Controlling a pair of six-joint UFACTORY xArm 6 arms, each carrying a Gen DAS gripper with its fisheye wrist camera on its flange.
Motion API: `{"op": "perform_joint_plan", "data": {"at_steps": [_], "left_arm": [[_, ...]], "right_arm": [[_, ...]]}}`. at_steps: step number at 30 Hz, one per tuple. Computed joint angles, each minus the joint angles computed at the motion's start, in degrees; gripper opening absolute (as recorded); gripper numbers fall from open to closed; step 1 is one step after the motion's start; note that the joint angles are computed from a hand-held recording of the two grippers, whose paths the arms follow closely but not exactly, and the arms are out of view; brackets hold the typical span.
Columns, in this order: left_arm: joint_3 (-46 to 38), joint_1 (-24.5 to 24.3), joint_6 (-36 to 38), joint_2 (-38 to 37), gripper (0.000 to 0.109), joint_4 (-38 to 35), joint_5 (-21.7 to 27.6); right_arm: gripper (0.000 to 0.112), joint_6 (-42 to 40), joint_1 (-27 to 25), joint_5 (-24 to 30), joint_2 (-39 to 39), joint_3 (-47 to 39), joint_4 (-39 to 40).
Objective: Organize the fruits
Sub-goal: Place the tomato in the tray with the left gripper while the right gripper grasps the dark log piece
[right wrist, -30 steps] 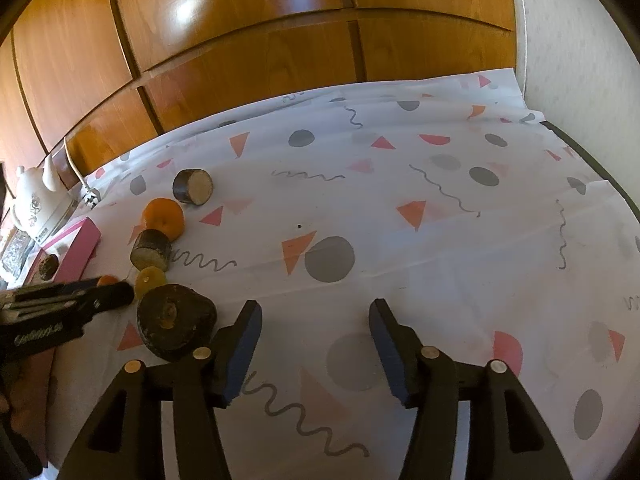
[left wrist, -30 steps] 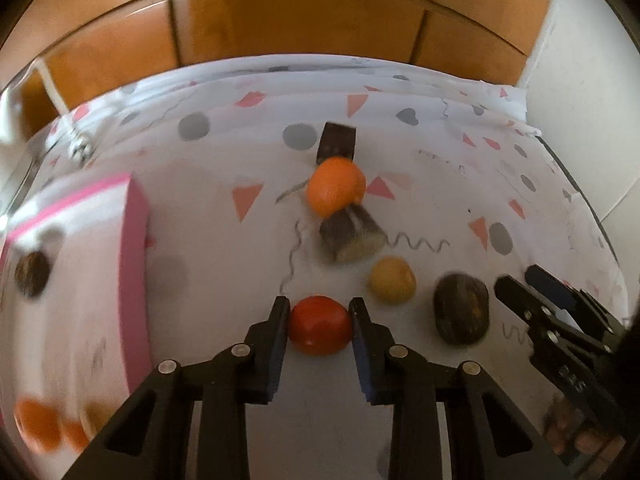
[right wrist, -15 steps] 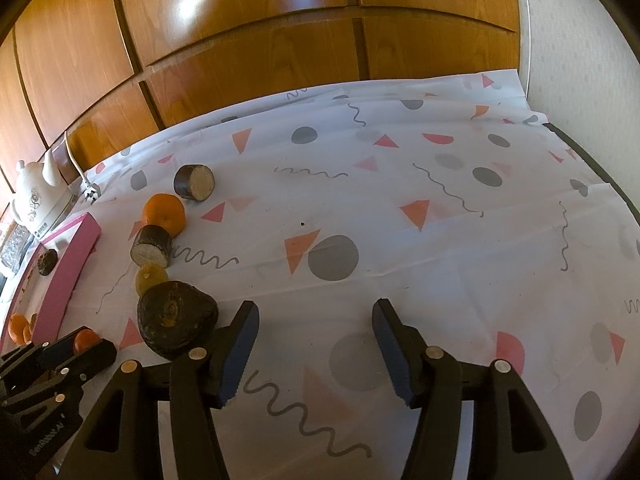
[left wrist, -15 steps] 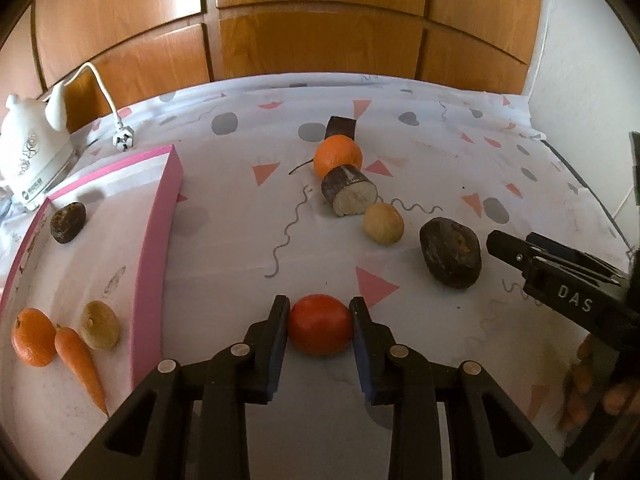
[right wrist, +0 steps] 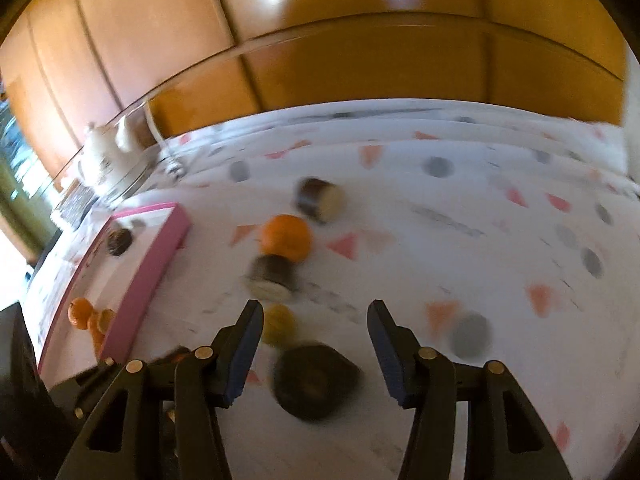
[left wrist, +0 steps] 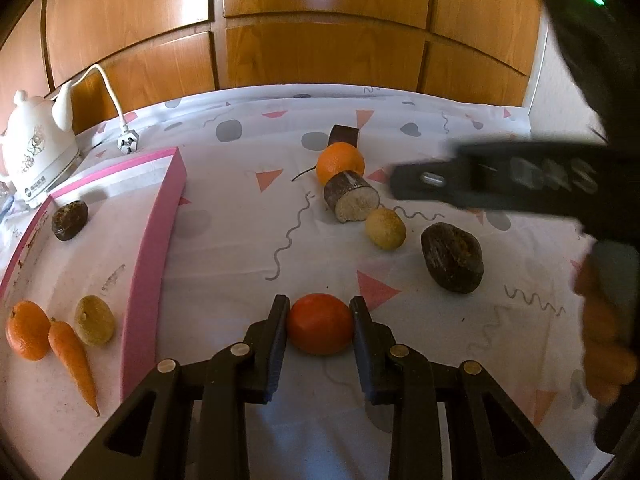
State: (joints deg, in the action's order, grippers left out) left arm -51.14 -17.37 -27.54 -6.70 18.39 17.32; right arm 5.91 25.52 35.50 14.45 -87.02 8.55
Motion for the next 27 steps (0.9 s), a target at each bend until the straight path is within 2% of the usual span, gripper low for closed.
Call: {"op": "perform_joint_plan", "data": {"at_steps": [4, 7, 9, 10, 11, 13, 20, 23, 25, 27], "left_arm": [[0.1, 0.1, 0.6, 0.1, 0.031, -0.8, -0.6], [0.4, 0.1, 0.6, 0.0, 0.031, -0.9, -0.9], [0.7, 0.2, 0.7, -0.1, 0.031, -0.8, -1.2], [0.8, 0.2, 0.6, -0.1, 0.031, -0.7, -1.2], [0.8, 0.2, 0.7, -0.1, 0.031, -0.7, -1.3], [0.9, 0.2, 0.5, -0.3, 0.031, -0.6, -1.3], [1.2, 0.1, -0.2, -0.5, 0.031, 0.2, -1.3], [1.3, 0.1, -0.4, -0.5, 0.031, 0.5, -1.3], [1.2, 0.1, -0.1, -0.5, 0.031, 0.2, -1.1], [0.9, 0.0, 0.7, -0.4, 0.031, -0.7, -0.7]], "right_arm": [[0.055, -3.1, 1.1, 5.1, 7.1, -9.5, 2.0], [0.055, -1.3, 1.3, 8.7, 11.5, -15.1, 0.0], [0.055, -1.9, 1.1, 11.3, 13.9, -18.2, 1.5], [0.053, -2.1, 1.0, 11.6, 14.2, -18.5, 1.9], [0.033, -1.9, 1.1, 10.8, 14.0, -18.1, 1.1], [0.034, -1.3, 1.0, 11.4, 14.2, -18.7, 0.9], [0.034, 5.9, -0.3, 3.3, 5.7, -7.7, -3.6], [0.034, 13.1, -1.3, 1.2, 1.5, -2.3, -10.8], [0.034, 18.7, -2.1, 1.2, -0.8, 0.8, -16.8], [0.034, 22.2, -2.8, 1.5, -2.4, 3.1, -19.6]]}}
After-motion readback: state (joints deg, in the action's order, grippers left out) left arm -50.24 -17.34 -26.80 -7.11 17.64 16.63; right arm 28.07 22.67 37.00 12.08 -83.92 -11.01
